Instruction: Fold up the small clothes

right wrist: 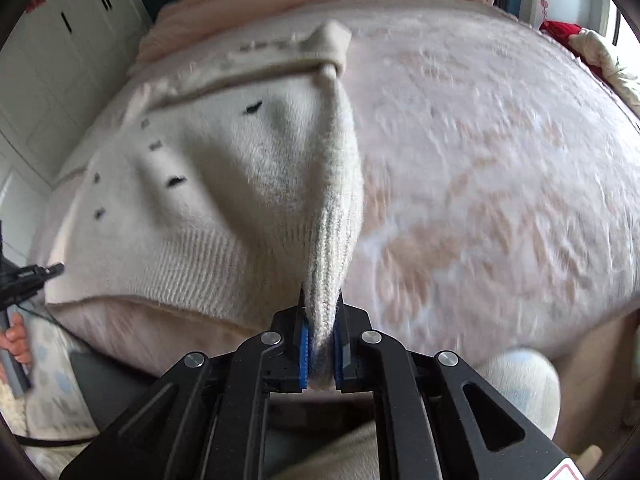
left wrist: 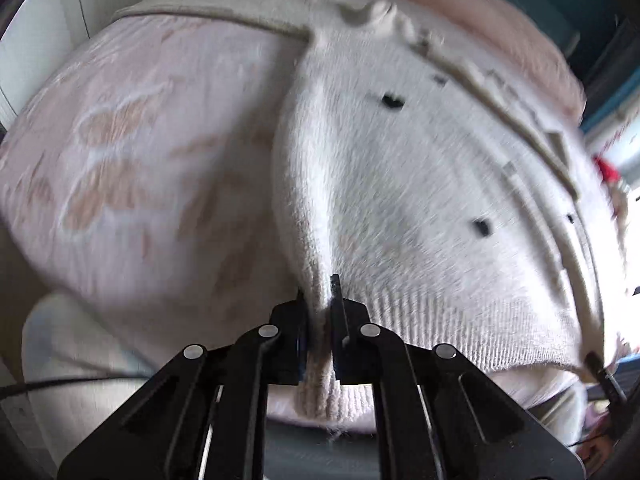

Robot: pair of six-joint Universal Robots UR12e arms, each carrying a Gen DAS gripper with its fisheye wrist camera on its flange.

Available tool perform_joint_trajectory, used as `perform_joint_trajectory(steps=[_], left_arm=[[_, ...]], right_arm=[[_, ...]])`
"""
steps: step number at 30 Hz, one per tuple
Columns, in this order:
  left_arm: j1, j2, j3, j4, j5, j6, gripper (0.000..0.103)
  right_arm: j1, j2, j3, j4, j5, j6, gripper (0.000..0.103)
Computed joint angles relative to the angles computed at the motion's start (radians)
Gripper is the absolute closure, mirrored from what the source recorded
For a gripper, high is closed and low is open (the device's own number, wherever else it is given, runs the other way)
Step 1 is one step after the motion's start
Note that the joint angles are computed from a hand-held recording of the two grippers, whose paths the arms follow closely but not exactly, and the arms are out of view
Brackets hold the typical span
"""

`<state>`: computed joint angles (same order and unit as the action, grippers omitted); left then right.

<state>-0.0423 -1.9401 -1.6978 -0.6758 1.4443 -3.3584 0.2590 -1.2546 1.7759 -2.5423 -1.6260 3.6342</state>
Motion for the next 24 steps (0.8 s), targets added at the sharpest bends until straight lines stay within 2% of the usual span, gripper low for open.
perform_joint_trajectory(steps=[2,5,7,9,11,13,17,20,21,22,23,24], left_arm=[[-0.014,0.004,-0.001,0.002,0.050,0.021,0.091],[-0.028,0.007,0.028,0.007,0.111,0.009,0.081],[-0.036,0.004,0.054,0.080,0.143,0.002,0.061],[-0.042,-0.018,0.100,0.144,0.130,0.011,0.042],[-0.045,-0.078,0.194,0.166,0.045,0.004,0.037],[-0.048,-0.152,0.296,0.158,-0.037,-0.032,0.035],[-0.071,-0.317,0.525,0.054,-0.138,-0.103,0.034],[-0.086,-0.450,0.715,-0.041,-0.141,-0.165,0.035],[-0.090,-0.472,0.748,-0.064,-0.124,-0.186,0.036],[-0.090,-0.511,0.800,-0.081,-0.138,-0.206,0.036],[-0.090,-0.522,0.813,-0.089,-0.141,-0.226,0.041],[-0.090,-0.538,0.835,-0.109,-0.140,-0.240,0.049]], right_arm=[[-0.005,0.009,-0.007,0.056,0.035,-0.003,0.093],[-0.007,0.008,-0.025,0.051,0.005,0.009,0.088],[-0.016,0.002,-0.033,-0.007,-0.031,0.025,0.080],[-0.036,0.009,-0.044,-0.087,-0.034,0.041,0.068],[-0.055,0.044,-0.088,-0.157,-0.046,0.035,0.061],[-0.065,0.098,-0.148,-0.191,-0.064,-0.006,0.061],[-0.077,0.210,-0.272,-0.188,-0.083,-0.066,0.060],[-0.073,0.283,-0.354,-0.124,-0.148,-0.081,0.060],[-0.074,0.301,-0.376,-0.107,-0.161,-0.073,0.060],[-0.079,0.318,-0.394,-0.090,-0.167,-0.058,0.059],[-0.084,0.330,-0.407,-0.077,-0.159,-0.040,0.056],[-0.094,0.342,-0.419,-0.071,-0.138,-0.016,0.055]])
